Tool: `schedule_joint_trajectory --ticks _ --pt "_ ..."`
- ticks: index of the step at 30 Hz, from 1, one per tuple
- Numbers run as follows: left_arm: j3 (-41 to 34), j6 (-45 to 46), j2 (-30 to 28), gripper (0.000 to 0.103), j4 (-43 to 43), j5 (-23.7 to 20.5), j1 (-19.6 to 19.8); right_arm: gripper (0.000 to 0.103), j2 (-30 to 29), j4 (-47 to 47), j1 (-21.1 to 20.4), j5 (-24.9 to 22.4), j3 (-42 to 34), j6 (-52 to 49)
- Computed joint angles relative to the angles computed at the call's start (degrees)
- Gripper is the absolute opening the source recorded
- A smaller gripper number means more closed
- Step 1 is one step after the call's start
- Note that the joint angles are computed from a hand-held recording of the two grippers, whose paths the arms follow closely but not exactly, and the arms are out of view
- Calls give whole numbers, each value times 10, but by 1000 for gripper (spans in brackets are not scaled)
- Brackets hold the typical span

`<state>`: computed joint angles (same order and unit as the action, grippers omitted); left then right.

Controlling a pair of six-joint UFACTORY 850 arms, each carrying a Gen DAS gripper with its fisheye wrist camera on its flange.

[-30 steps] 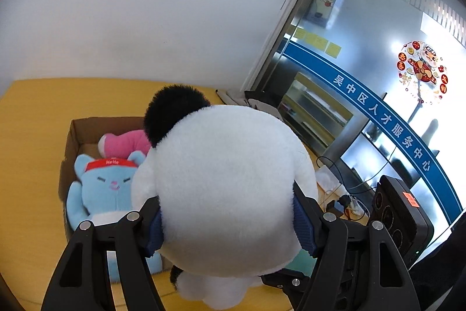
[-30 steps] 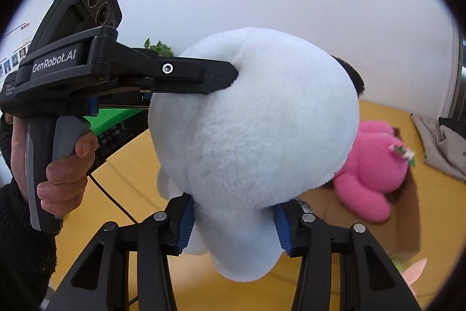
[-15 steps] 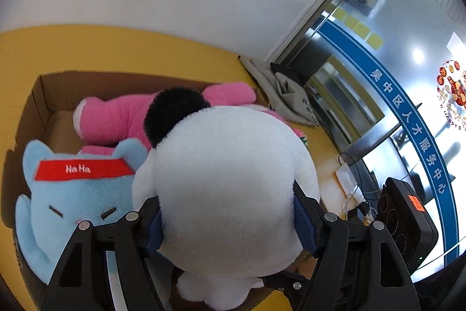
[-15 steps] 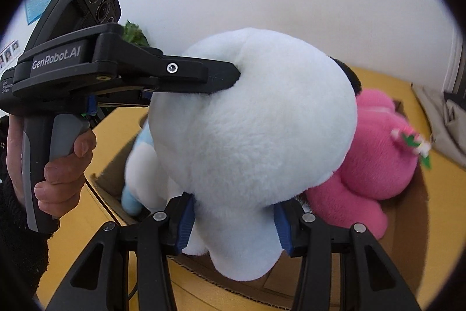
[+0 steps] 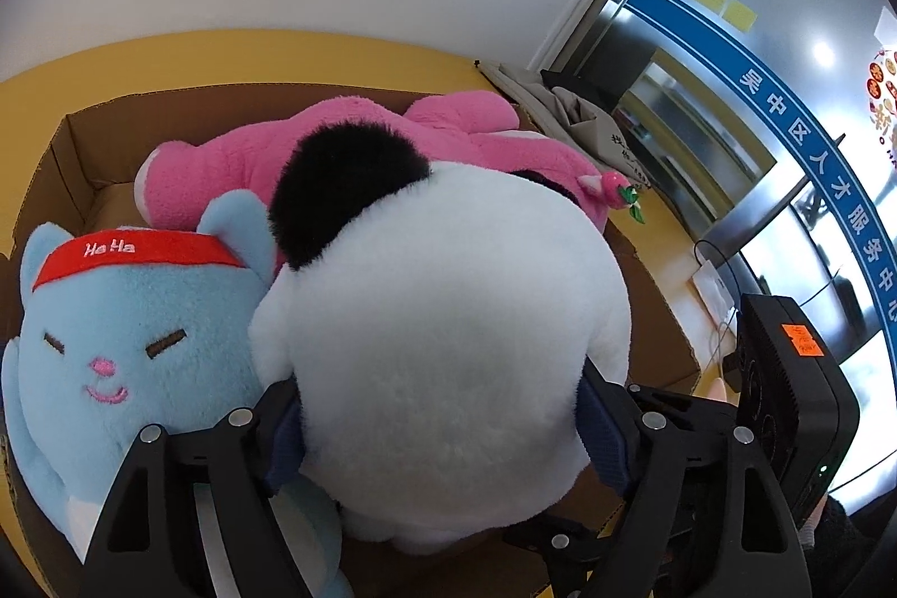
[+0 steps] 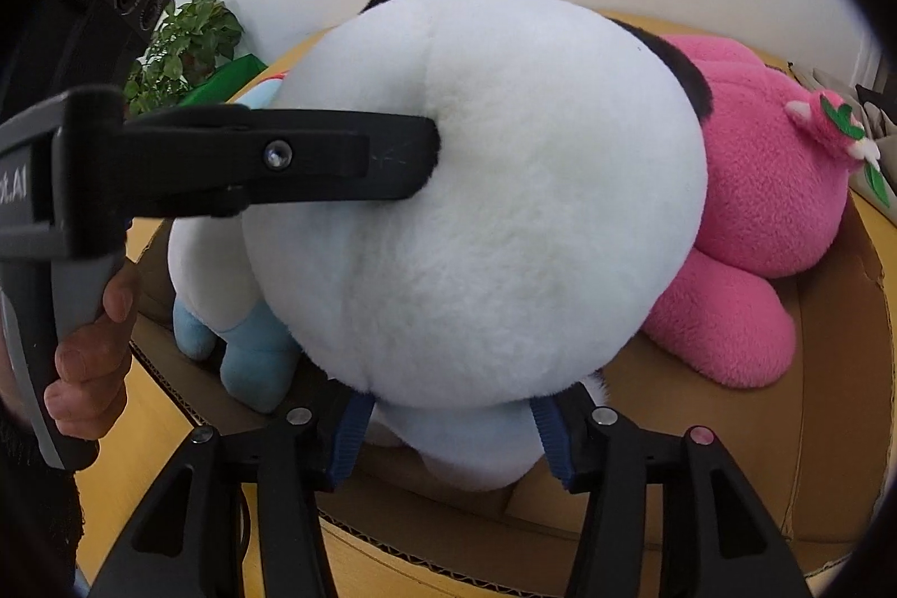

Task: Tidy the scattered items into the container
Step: 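Lift the panda with the right gripper and lower it into the box, then open the right gripper and withdraw it from the panda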

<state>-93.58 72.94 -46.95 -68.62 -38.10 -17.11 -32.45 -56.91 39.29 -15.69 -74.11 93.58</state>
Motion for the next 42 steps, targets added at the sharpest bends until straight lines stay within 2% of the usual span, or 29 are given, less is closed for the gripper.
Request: schedule_joint_trajectory --ticks 2,4,8,11,13,17,20,23,26,31,36,42 --pt "9 0 6 90 -3 14 -3 71 0 27 8 -15 -2 -9" --pt "36 8 27 94 -24 32 -2 76 5 32 19 -35 0 11" --pt "109 56 89 98 -87 82 4 77 42 -69 57 -99 25 137" --pt "199 185 167 103 -207 155 4 80 80 -117 91 -163 50 220" --pt "252 277 212 103 -299 174 8 80 85 -129 111 -209 55 248" --pt "334 425 282 103 -453 211 8 80 85 -173 52 -220 67 241" --pt "375 546 315 103 -574 235 2 80 119 -154 66 -245 93 222" --pt "401 687 333 103 -713 251 -11 80 120 -171 77 -256 110 242" --pt "417 781 345 103 -805 256 -24 80 118 -165 83 -270 106 231" --pt "432 825 358 103 -845 256 -33 80 120 -159 89 -282 107 234" --pt "436 741 361 103 -765 255 -32 80 130 -152 93 -287 114 231" --pt "435 712 357 103 -741 259 -32 80 124 -155 90 -281 114 234"
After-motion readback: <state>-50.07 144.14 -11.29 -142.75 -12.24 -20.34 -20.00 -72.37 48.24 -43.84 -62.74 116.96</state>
